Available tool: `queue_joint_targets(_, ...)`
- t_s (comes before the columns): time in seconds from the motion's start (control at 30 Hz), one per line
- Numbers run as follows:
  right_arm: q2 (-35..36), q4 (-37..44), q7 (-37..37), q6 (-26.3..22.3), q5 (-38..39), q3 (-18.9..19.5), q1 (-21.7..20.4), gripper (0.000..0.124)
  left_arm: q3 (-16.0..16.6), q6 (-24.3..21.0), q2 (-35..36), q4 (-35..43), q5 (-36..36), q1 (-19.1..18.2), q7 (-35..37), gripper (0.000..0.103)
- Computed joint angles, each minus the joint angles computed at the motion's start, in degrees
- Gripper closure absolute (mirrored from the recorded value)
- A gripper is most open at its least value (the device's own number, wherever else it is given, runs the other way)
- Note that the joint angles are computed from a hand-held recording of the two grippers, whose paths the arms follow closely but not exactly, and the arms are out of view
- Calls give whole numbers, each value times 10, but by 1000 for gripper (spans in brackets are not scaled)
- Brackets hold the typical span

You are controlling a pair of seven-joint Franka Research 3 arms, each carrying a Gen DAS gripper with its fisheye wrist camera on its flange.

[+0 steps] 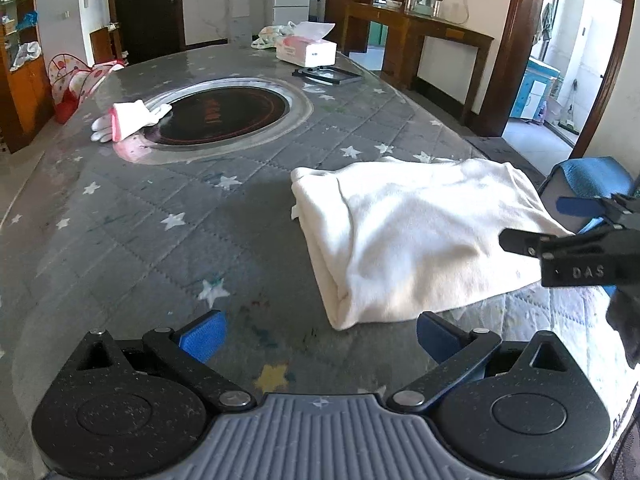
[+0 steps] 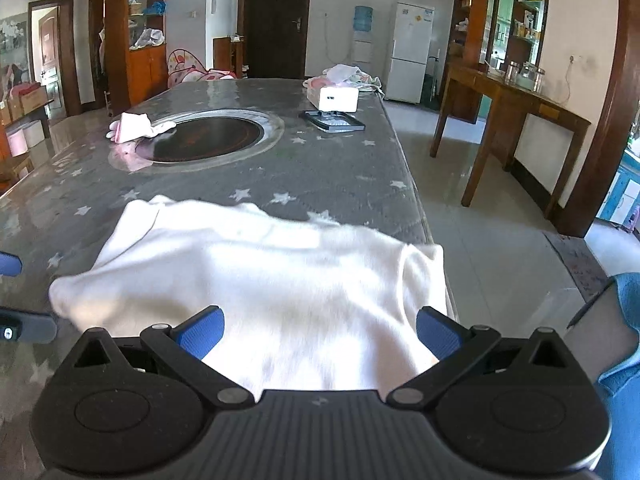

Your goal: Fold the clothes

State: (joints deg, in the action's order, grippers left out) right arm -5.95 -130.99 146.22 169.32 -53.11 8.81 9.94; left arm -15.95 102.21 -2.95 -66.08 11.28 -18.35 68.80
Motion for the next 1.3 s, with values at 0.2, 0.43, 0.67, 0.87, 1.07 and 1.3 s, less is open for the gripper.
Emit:
queue_joint_targets(0.2,-37,-40,10,-1,14,16,-6,21,-6,-8,-17,-12,19,-4,-6,0)
queue_joint_targets(0.43,-56,-71,2,-4,54,45,-20,21,-11,-11,-41,-44,33,-3,-11,0)
queue_joint_targets(0.67,-71,-92,-7,-9,91,64,-26,21,-17,-18,-58,-65,48,-1,-22,0)
queue_joint_targets(0.87,-80,-102,-7,-27,113,77,-27,21,-18,-23,-69,-79,48,1,-32,0)
queue_joint_targets(1.07,-93,-113,-14,-39,141,81,-23,21,-22,-17,-80,-93,49,-1,-27,0)
queue_joint_targets(1.3,-103,-118,-8,-45,152,95,-30,21,-25,-7,-87,-102,51,-2,-27,0)
